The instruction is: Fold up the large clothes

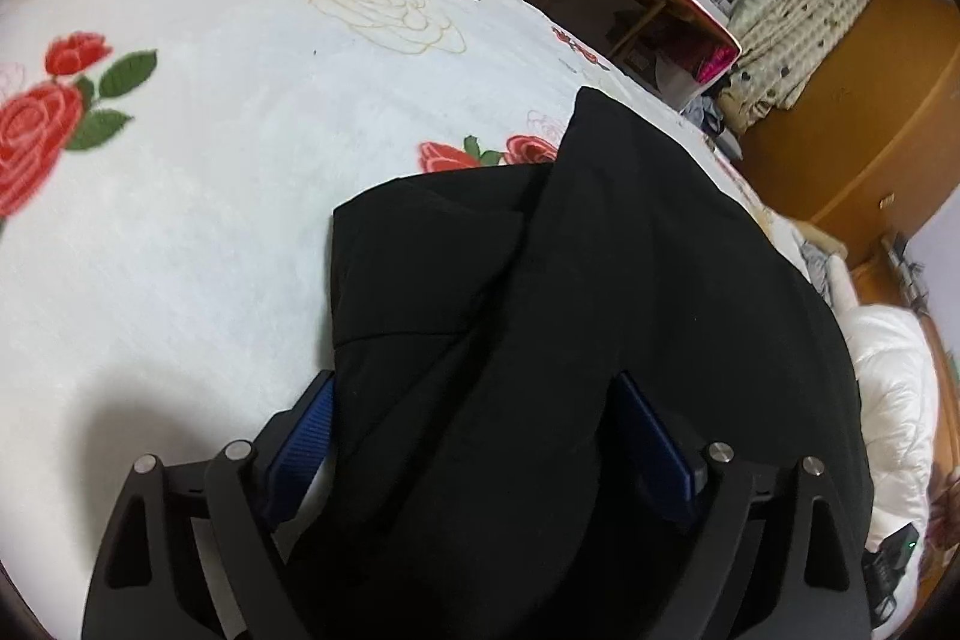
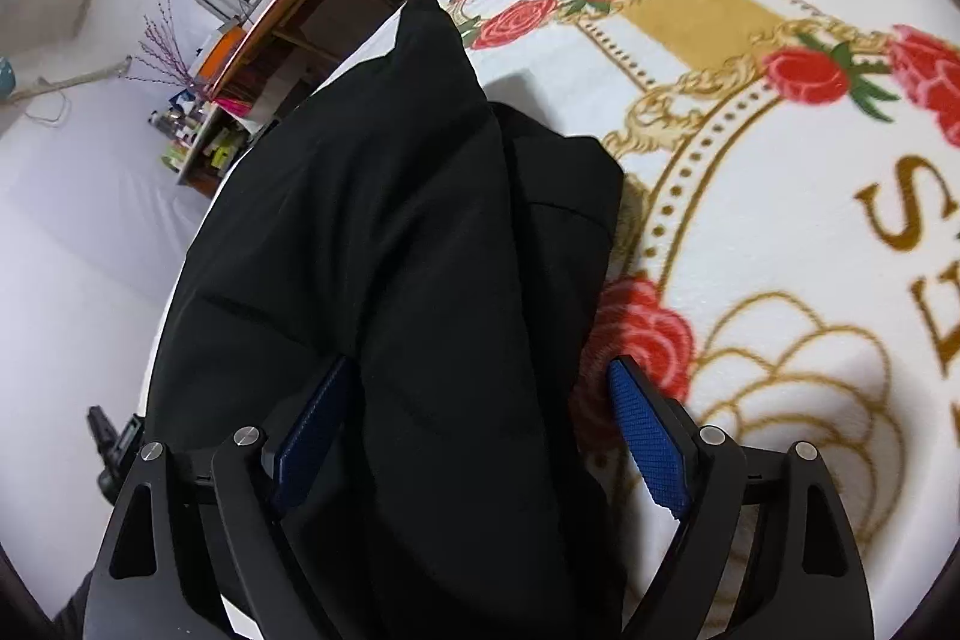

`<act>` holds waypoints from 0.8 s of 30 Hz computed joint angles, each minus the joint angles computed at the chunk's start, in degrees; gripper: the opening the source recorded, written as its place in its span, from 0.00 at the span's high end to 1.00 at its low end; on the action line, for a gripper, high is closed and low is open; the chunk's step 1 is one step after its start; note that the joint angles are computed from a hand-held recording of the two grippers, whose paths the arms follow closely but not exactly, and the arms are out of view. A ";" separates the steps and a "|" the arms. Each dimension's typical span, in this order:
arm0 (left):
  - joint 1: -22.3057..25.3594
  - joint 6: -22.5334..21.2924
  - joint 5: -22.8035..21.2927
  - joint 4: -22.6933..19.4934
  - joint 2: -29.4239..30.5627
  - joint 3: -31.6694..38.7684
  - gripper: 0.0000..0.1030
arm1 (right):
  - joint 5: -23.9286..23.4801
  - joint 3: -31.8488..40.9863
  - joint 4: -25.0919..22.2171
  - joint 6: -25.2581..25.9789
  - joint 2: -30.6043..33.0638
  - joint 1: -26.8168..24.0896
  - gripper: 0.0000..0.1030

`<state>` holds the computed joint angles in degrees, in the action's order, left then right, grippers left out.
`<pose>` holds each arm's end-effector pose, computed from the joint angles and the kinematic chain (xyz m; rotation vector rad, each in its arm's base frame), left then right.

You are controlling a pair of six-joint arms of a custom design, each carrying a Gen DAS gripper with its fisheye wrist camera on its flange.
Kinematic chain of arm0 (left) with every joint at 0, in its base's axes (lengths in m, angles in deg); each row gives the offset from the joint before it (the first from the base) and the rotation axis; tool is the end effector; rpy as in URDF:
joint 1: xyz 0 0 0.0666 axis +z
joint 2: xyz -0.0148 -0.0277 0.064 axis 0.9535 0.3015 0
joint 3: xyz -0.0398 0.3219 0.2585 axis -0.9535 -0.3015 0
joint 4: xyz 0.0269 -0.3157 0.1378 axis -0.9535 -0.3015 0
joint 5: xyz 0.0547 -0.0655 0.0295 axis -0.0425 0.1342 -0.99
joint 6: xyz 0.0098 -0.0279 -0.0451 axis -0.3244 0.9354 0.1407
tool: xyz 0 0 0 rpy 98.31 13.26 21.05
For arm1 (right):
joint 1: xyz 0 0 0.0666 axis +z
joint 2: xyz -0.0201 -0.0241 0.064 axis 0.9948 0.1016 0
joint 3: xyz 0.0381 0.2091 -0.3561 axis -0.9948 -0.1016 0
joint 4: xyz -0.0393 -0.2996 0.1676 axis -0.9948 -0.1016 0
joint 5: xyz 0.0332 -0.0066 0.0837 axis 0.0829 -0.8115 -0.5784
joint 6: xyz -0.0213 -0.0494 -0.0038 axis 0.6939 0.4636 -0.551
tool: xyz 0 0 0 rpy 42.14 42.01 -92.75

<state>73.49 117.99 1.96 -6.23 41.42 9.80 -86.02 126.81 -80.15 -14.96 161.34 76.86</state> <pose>0.3654 0.0058 0.4118 -0.8697 2.2373 -0.3445 0.4882 -0.0407 0.4164 0.0466 2.4944 0.8570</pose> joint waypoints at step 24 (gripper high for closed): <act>-5.48 -0.50 -9.11 -7.15 3.43 8.21 0.70 | 6.26 2.73 -0.35 0.02 -0.64 4.30 0.70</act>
